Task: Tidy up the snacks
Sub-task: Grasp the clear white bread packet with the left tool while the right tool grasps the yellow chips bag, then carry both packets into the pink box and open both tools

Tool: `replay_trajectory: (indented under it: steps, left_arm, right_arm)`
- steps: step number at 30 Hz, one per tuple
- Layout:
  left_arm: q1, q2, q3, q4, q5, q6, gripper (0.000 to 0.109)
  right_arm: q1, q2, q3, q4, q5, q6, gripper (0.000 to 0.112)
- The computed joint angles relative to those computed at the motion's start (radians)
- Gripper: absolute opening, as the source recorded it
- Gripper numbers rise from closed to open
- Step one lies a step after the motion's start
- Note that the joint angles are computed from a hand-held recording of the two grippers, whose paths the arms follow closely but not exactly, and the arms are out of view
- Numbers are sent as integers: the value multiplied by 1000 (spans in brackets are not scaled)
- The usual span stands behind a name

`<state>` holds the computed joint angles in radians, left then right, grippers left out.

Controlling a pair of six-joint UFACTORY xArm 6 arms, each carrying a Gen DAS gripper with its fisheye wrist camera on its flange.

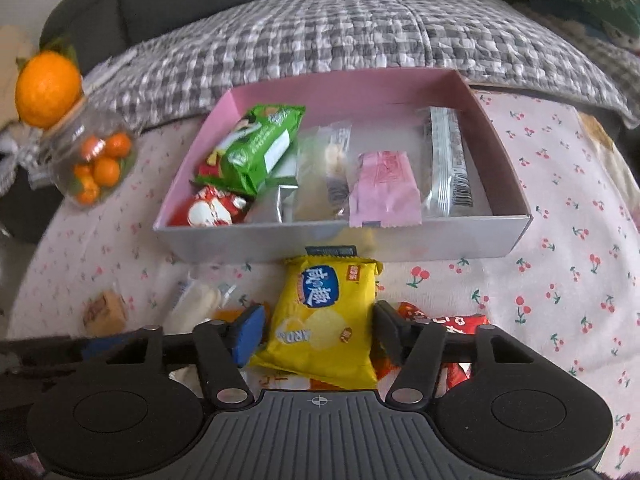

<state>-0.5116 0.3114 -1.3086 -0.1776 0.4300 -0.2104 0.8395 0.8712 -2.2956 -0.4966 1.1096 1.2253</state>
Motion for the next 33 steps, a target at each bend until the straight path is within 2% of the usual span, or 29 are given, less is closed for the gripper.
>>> replay_trajectory:
  steps: [11, 16, 25, 33]
  left_arm:
    - [-9, 18, -6, 136, 6, -13, 35]
    - [-14, 15, -5, 222, 6, -52, 27]
    - [-16, -19, 17, 86, -21, 26, 22]
    - [-20, -58, 21, 5, -4, 63, 22]
  right_arm:
    - [1, -20, 21, 5, 6, 43, 51]
    - [-7, -107, 146, 29, -51, 128, 50]
    - [-22, -310, 429, 22, -212, 290, 50]
    - [-27, -423, 558, -58, -261, 430, 50]
